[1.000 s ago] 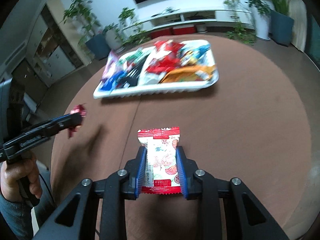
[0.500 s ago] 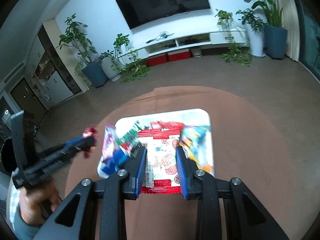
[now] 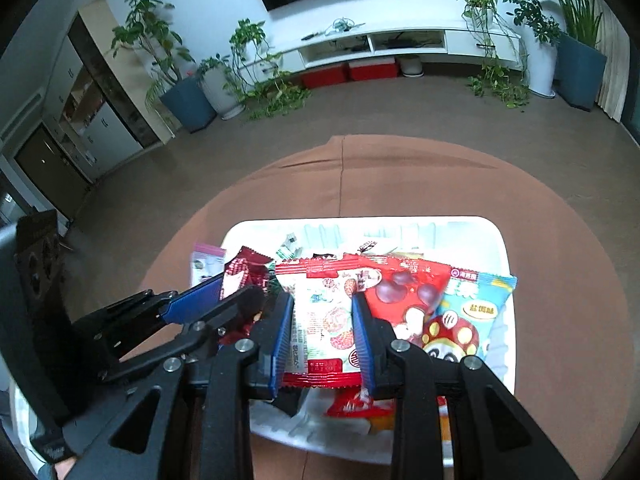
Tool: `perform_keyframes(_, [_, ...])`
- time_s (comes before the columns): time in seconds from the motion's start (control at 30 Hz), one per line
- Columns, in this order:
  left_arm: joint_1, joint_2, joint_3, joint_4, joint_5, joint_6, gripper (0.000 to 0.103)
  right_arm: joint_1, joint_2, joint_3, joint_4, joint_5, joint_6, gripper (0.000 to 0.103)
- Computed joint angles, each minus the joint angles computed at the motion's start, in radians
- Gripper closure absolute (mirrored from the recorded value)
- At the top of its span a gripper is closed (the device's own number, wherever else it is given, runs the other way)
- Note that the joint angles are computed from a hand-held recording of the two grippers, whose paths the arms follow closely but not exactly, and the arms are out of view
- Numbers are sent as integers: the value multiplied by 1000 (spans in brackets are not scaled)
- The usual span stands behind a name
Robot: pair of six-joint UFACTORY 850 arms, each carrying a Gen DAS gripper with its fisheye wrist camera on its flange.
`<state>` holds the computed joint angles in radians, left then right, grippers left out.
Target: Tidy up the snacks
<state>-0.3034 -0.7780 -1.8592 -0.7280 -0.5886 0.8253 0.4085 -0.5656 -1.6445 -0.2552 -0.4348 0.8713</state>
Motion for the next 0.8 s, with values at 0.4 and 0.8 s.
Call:
perform_keyframes(0.4, [-15, -79, -71, 52, 28, -38, 45, 8, -45, -47, -25, -46, -11, 69])
perform_keyframes(0.8, [-20, -45, -23, 60, 83, -34, 33, 14, 3, 6, -90, -15, 70, 69])
